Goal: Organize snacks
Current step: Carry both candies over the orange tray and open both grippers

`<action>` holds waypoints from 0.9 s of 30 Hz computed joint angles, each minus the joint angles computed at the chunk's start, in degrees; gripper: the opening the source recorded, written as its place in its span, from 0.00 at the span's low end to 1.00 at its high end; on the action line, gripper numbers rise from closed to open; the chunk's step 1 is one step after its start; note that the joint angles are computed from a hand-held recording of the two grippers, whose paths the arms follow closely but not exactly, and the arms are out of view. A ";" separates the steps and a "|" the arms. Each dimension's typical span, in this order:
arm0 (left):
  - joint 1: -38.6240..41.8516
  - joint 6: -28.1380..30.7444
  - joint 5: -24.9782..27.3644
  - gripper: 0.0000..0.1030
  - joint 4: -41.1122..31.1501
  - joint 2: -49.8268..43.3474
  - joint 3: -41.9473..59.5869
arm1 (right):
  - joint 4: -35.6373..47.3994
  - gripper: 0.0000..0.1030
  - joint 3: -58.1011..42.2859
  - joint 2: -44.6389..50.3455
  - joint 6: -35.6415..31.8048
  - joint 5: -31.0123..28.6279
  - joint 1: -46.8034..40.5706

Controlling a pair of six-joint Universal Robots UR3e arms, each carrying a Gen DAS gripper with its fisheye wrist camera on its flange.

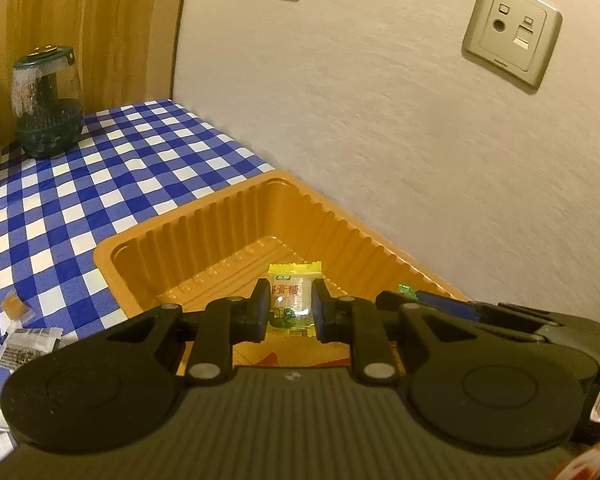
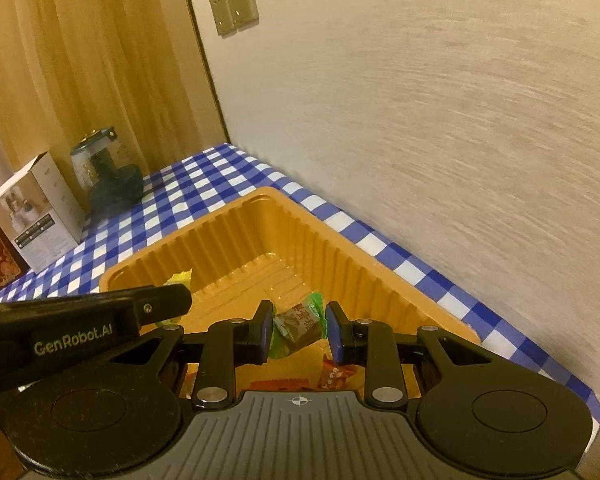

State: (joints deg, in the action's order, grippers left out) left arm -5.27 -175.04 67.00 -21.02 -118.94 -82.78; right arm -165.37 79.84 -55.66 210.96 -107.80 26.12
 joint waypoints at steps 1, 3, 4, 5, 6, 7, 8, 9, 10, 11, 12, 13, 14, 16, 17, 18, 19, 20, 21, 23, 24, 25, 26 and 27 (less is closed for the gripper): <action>0.18 0.01 -0.16 0.19 -0.07 -0.03 0.02 | -0.04 0.28 -0.22 0.17 0.05 0.20 -0.12; 0.66 -0.29 -0.67 0.19 -0.13 -0.22 0.11 | 0.15 0.28 -0.77 0.52 0.26 0.36 -0.21; 0.88 -0.60 -0.88 0.19 -0.28 -0.34 0.20 | 0.26 0.28 -0.85 0.56 0.36 0.41 -0.28; 1.05 -0.94 -1.14 0.19 -0.43 -0.47 0.31 | 0.29 0.28 -0.80 0.52 0.51 0.48 -0.36; 1.25 -1.18 -1.56 0.19 -0.56 -0.58 0.36 | 0.39 0.28 -0.72 0.44 0.65 0.47 -0.41; 1.43 -1.36 -2.01 0.19 -0.69 -0.74 0.44 | 0.40 0.28 -0.54 0.34 0.77 0.39 -0.38; 1.53 -1.71 -2.20 0.22 -0.43 -0.89 0.39 | 0.42 0.28 -0.42 0.25 0.85 0.40 -0.43; 1.61 -2.18 -2.19 0.26 0.66 -1.05 -0.04 | 0.49 0.28 -0.37 0.22 0.95 0.42 -0.47; 1.67 -2.49 -1.93 0.35 1.54 -1.06 -0.46 | 0.56 0.28 -0.33 0.19 1.10 0.47 -0.51; 1.71 -2.63 -1.65 0.36 2.05 -0.98 -0.77 | 0.69 0.28 -0.40 0.23 1.24 0.58 -0.60; 1.85 -2.55 -1.52 0.36 2.23 -0.82 -1.00 | 0.70 0.28 -0.29 0.16 1.39 0.70 -0.67; 2.15 -2.48 -1.49 0.36 2.26 -0.57 -1.28 | 0.62 0.28 -0.09 0.05 1.48 0.84 -0.76; 2.41 -2.51 -1.36 0.36 2.23 -0.29 -1.51 | 0.46 0.28 0.17 -0.09 1.69 0.96 -0.85; 3.21 -2.42 -1.13 0.36 2.14 0.55 -2.29 | 0.38 0.28 0.04 0.00 2.12 1.14 -0.97; 3.63 -2.51 -1.05 0.36 2.01 0.91 -2.59 | 0.33 0.28 -0.03 0.04 2.32 1.33 -1.05; 3.90 -2.58 -0.92 0.36 1.88 1.13 -2.68 | 0.22 0.28 -0.15 0.16 2.45 1.65 -1.14; 4.34 -2.62 -0.82 0.36 1.99 1.55 -3.13 | 0.02 0.28 -0.20 0.21 2.47 1.96 -1.20; 4.72 -2.58 -0.78 0.37 1.93 1.95 -3.51 | -0.28 0.28 -0.48 0.45 2.41 2.25 -1.24; 5.04 -2.58 -0.71 0.37 1.84 2.34 -3.87 | -0.62 0.28 -0.68 0.66 2.31 2.44 -1.23; 5.66 -2.25 -0.60 0.37 1.76 2.97 -4.54 | -1.20 0.28 -1.33 1.20 2.19 2.75 -1.21; 5.69 -2.01 -0.31 0.38 1.84 3.07 -4.59 | -1.32 0.28 -1.66 1.44 2.17 2.98 -1.24; 5.67 -1.64 -0.03 0.38 1.90 3.17 -4.71 | -1.51 0.28 -2.03 1.75 2.12 3.37 -1.29; 5.64 -1.34 0.30 0.38 2.05 3.27 -4.90 | -1.57 0.28 -2.47 2.09 2.11 3.61 -1.23; 5.68 -1.27 0.49 0.38 2.17 3.47 -5.21 | -1.50 0.28 -3.07 2.49 1.98 3.81 -1.16</action>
